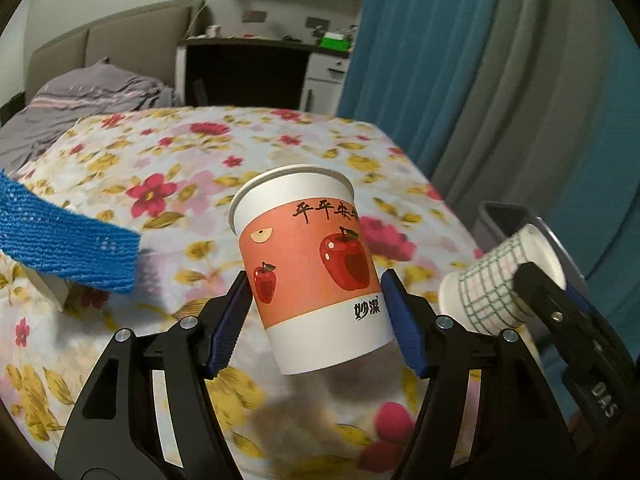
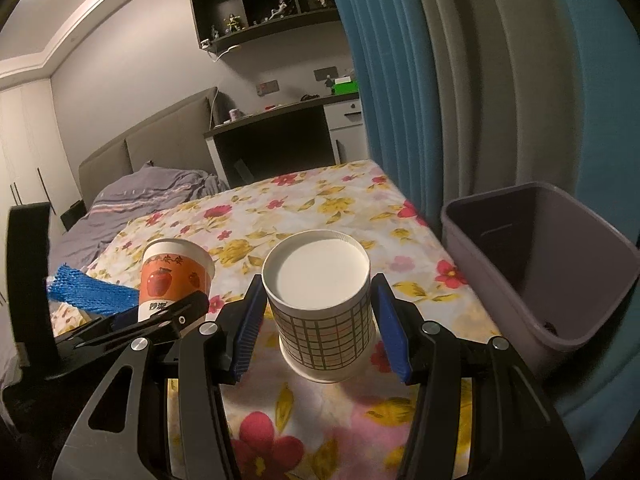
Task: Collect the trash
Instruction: 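Grasp the orange apple-print cup with the left tool, then carry the orange cup and grid cup over the grey bin with both tools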
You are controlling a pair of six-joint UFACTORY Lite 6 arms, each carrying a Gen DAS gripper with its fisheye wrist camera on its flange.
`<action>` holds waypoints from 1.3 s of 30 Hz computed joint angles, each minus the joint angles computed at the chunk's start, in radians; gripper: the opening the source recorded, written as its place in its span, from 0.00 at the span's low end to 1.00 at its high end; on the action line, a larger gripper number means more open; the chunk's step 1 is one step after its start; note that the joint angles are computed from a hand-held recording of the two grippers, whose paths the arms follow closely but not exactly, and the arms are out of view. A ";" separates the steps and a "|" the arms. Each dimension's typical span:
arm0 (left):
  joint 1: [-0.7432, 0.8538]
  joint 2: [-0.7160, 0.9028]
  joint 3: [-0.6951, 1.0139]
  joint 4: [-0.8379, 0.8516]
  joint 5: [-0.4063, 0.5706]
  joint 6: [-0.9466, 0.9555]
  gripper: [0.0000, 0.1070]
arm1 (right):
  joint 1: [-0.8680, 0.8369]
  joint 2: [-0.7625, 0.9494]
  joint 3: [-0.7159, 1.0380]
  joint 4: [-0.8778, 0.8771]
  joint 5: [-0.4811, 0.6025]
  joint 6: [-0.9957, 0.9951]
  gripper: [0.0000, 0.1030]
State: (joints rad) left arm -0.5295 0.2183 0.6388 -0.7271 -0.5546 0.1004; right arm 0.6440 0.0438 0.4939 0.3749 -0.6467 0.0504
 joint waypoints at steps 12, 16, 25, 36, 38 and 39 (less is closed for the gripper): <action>-0.141 -0.027 0.022 -0.084 -0.036 0.087 0.61 | -0.056 -0.159 -0.119 -0.006 0.020 -0.029 0.51; -0.165 -0.018 0.052 -0.095 -0.031 0.111 0.61 | -0.090 -0.201 -0.140 -0.040 0.031 -0.022 0.51; -0.218 0.064 0.223 -0.095 0.011 0.187 0.61 | -0.315 -0.283 -0.157 -0.229 0.069 0.051 0.51; -0.195 0.432 0.762 0.374 0.235 -0.177 0.61 | -0.720 0.039 0.009 -0.588 -0.025 0.251 0.51; -0.195 0.529 0.898 0.447 0.291 -0.246 0.61 | -0.749 0.097 0.033 -0.592 -0.041 0.242 0.51; -0.195 0.571 0.955 0.466 0.313 -0.267 0.61 | -0.756 0.110 0.037 -0.595 -0.045 0.240 0.51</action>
State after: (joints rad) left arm -0.7244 0.7889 1.5939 -0.2612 -0.2412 -0.1664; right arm -0.1125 0.1541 0.5307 -0.2197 -0.6918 0.2903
